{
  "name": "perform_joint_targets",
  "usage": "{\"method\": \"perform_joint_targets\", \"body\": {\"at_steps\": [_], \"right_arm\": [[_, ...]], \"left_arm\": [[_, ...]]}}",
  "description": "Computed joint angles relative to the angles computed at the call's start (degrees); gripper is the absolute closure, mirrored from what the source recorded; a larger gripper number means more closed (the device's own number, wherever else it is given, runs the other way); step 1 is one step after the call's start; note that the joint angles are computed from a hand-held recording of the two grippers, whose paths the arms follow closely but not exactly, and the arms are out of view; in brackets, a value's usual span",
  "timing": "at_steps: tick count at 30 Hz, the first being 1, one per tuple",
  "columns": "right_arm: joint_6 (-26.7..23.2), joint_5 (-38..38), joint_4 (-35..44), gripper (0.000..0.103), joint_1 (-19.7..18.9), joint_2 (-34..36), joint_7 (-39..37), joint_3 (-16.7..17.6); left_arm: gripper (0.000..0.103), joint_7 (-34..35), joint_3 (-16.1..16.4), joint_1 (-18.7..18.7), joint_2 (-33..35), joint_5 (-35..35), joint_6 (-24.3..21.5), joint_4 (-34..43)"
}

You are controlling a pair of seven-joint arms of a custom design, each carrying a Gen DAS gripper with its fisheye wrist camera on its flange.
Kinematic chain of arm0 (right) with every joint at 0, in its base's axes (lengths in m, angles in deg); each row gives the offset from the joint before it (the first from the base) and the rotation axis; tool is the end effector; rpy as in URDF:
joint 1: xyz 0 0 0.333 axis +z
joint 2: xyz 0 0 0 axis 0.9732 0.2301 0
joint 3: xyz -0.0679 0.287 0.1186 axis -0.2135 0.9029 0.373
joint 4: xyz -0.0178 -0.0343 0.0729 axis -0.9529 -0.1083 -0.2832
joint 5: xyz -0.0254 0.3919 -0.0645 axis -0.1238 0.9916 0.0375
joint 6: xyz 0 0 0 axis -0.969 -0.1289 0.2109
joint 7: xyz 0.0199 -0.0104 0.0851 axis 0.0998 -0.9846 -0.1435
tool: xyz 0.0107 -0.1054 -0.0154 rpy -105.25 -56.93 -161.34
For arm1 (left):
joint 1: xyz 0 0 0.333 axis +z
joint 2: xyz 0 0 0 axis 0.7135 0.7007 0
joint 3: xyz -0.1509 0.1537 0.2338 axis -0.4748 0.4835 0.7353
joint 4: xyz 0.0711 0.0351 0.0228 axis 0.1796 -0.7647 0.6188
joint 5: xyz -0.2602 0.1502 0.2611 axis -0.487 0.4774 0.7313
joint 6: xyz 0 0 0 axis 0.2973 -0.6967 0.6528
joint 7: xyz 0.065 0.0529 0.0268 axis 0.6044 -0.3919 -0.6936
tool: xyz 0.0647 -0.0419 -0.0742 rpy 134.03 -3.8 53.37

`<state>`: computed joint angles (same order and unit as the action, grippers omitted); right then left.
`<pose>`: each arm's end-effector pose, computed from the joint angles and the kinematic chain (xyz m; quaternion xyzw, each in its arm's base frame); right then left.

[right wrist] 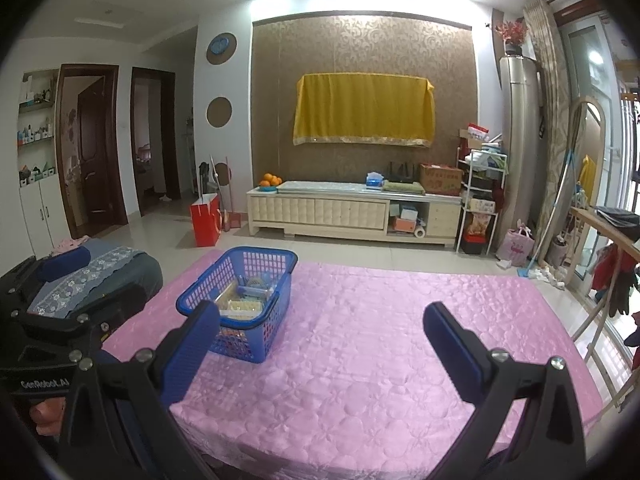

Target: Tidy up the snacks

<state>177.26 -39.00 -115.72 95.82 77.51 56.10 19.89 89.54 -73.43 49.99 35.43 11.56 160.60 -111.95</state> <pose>0.6151 0.2501 0.6528 -0.6827 0.4814 -0.3167 0.4492 0.5709 -0.0574 0.6758 -0.5915 0.5948 -0.3743 0.3953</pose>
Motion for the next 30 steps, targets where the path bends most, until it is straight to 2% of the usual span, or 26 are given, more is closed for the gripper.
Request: {"method": "perform_joint_targets", "body": {"at_steps": [25,30], "right_arm": [[-0.4,1.1,-0.3,0.0,-0.2,-0.5,-1.1,0.4],[-0.3,2.0,-0.6,0.0,-0.4,-0.8,-2.1,0.8]], "left_arm": [[0.0,-1.0,-0.1,0.1,-0.1,0.8,-0.2,-0.3],[0.0,-4.1,-1.0,1.0,-0.7,3.5,0.2,-1.3]]}}
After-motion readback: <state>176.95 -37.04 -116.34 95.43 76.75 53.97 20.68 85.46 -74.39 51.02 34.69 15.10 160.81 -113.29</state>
